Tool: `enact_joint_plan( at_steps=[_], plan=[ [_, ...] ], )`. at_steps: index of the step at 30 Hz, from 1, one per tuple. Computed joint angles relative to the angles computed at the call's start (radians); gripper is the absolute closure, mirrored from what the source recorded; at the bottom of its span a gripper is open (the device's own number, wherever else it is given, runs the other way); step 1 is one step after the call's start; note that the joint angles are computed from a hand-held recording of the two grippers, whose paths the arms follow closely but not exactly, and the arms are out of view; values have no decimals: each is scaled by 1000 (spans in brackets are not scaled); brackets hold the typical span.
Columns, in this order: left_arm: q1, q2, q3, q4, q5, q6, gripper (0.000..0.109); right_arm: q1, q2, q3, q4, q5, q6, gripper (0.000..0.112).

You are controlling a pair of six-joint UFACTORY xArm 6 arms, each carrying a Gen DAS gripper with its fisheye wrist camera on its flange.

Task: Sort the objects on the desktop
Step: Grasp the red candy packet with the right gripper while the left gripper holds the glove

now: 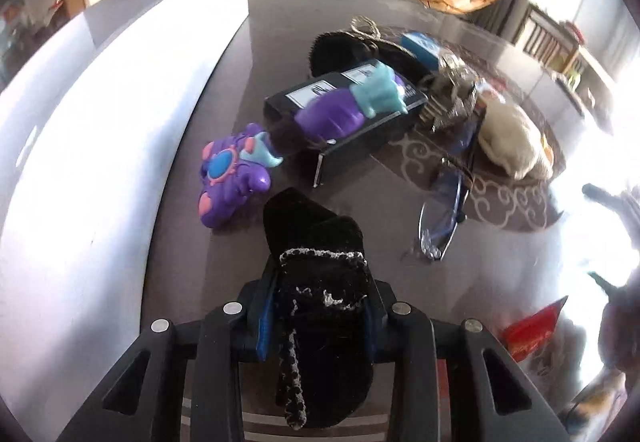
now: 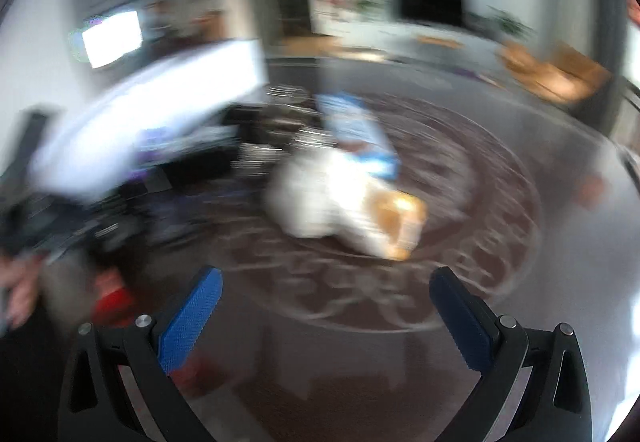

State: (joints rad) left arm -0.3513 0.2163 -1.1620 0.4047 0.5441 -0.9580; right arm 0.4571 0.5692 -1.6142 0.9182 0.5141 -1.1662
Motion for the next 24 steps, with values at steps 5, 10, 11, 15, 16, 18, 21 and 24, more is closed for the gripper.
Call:
enact_joint_plan(
  at_steps=[5, 10, 11, 15, 16, 18, 21, 24],
  plan=[
    [7, 42, -26, 26, -31, -51, 74, 85, -52, 43, -210, 113, -207, 9],
    [-12, 61, -68, 63, 36, -52, 74, 114, 76, -120, -344, 262, -117, 17],
    [-32, 59, -65, 85, 51, -82, 74, 113, 101, -157, -370, 299, -90, 26],
    [-53, 82, -104, 137, 105, -106, 74, 94, 114, -186, -365, 319, -19, 48],
    [-53, 86, -107, 146, 102, -115, 74, 89, 111, -182, -364, 312, -4, 62],
    [-57, 75, -96, 164, 104, -132, 73, 71, 106, -175, -376, 290, 65, 89],
    [-63, 63, -82, 170, 99, -135, 73, 31, 97, -154, -370, 258, 162, 91],
    [-80, 92, -119, 153, 91, -108, 74, -17, 77, -114, -361, 218, 249, 92]
  ],
)
